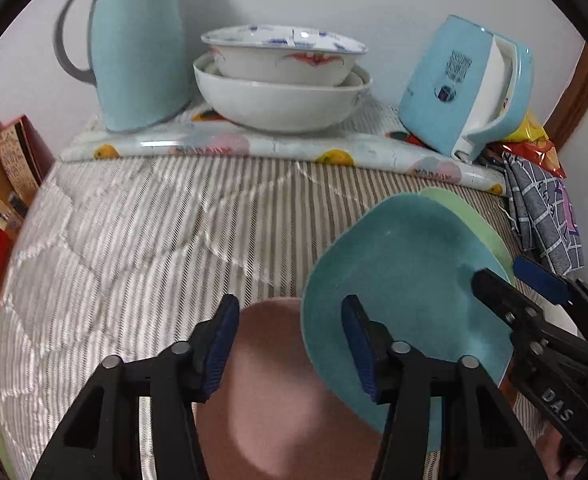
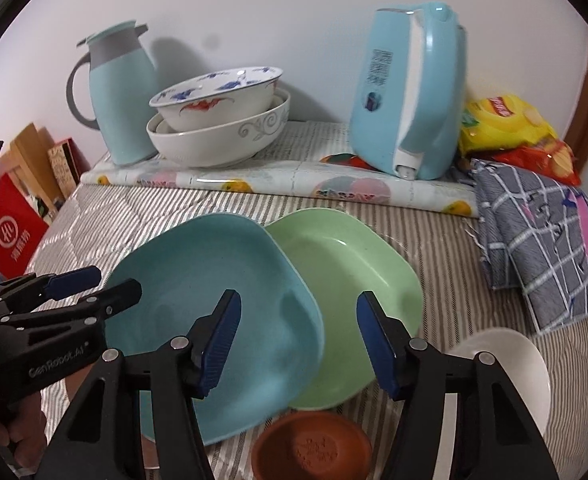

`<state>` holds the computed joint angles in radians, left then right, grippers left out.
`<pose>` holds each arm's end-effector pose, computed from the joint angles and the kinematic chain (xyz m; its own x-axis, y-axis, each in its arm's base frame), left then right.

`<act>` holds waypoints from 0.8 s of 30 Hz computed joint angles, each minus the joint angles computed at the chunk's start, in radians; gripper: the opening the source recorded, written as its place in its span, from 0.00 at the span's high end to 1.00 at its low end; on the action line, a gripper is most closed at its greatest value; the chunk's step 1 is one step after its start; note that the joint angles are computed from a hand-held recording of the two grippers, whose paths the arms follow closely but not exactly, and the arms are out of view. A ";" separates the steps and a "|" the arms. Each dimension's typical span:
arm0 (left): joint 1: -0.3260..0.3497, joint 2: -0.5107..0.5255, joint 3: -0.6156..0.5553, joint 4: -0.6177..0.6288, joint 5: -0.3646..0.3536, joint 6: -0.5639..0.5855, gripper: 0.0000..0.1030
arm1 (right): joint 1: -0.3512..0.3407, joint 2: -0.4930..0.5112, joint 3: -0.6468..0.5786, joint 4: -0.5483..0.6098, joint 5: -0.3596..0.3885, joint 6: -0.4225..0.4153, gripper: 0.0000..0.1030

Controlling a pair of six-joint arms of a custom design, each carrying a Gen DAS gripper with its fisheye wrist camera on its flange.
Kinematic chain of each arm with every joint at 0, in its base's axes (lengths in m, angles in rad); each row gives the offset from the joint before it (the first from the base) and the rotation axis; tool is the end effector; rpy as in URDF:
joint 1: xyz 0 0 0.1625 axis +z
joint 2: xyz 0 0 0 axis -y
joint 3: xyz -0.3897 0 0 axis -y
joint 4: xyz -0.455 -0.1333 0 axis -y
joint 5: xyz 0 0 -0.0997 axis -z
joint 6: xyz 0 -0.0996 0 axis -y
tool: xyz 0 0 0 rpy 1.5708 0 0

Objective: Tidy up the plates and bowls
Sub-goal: 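Reach both grippers to the light-blue plate rim and close on it, then lift the light-blue plate with both grippers, set it down, open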

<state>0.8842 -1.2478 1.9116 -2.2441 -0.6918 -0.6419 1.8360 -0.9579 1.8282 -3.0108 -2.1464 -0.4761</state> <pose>-0.2068 -0.5835 0.1891 -0.7784 -0.1437 -0.6111 0.2095 0.8582 -0.4687 0.2458 -0.6032 0.1168 -0.6868 -0.3160 0.6546 -0.6025 0.7513 -0.2693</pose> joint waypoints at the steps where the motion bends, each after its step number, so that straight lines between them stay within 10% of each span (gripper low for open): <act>1: 0.003 0.002 -0.001 0.000 -0.008 0.001 0.63 | 0.000 0.005 -0.006 0.012 -0.006 0.002 0.56; 5: 0.008 0.013 0.000 -0.038 -0.013 0.014 0.84 | 0.001 0.011 -0.008 0.027 -0.025 0.018 0.88; 24: -0.051 -0.102 0.071 -0.005 0.036 -0.016 0.88 | 0.055 -0.079 0.105 0.002 -0.029 0.107 0.93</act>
<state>0.8336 -1.3502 1.9827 -2.2488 -0.6562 -0.6577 1.8911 -1.0366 1.9335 -3.0093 -2.1759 -0.3689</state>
